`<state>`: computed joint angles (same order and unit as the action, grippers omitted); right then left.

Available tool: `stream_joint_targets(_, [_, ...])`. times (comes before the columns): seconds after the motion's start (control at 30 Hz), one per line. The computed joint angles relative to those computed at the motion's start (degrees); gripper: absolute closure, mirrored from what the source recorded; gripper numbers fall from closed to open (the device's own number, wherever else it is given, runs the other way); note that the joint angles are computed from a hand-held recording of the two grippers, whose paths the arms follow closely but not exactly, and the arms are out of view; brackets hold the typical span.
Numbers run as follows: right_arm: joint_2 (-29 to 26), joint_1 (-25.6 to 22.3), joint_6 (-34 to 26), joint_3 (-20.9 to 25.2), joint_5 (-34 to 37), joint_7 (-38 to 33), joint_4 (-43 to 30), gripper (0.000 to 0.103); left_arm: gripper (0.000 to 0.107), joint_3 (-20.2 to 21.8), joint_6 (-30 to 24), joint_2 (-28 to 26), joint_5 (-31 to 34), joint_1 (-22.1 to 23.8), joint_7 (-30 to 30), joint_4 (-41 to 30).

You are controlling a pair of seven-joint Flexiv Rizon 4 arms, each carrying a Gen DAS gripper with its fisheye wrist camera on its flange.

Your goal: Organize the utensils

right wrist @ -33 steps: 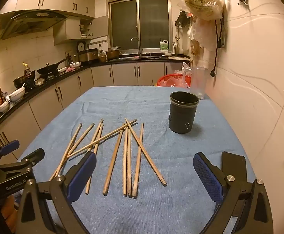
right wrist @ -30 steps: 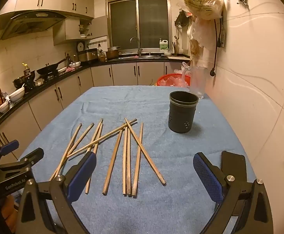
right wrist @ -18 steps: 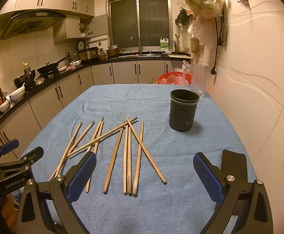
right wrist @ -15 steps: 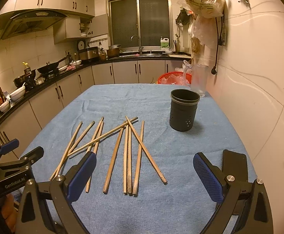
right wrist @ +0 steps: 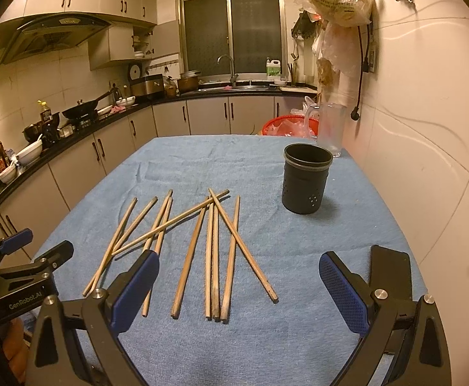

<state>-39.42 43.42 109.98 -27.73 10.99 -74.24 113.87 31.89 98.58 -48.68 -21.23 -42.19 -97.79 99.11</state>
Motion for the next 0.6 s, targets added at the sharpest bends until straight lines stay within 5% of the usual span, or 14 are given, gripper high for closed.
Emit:
stream_joint_targets(0.4, [-0.01,-2.54,-0.88,2.31,-2.35,1.15,-0.67,0.003,0.016,-1.98,-2.49,-0.06,2.52,2.53,-1.94,-1.34])
stream_joint_targets(0.6, [-0.42,-6.16,-0.42,5.80,-4.69,-0.08,-1.92,0.009,0.016,-8.14,-2.75,1.12,6.30,7.95,0.74,-2.31])
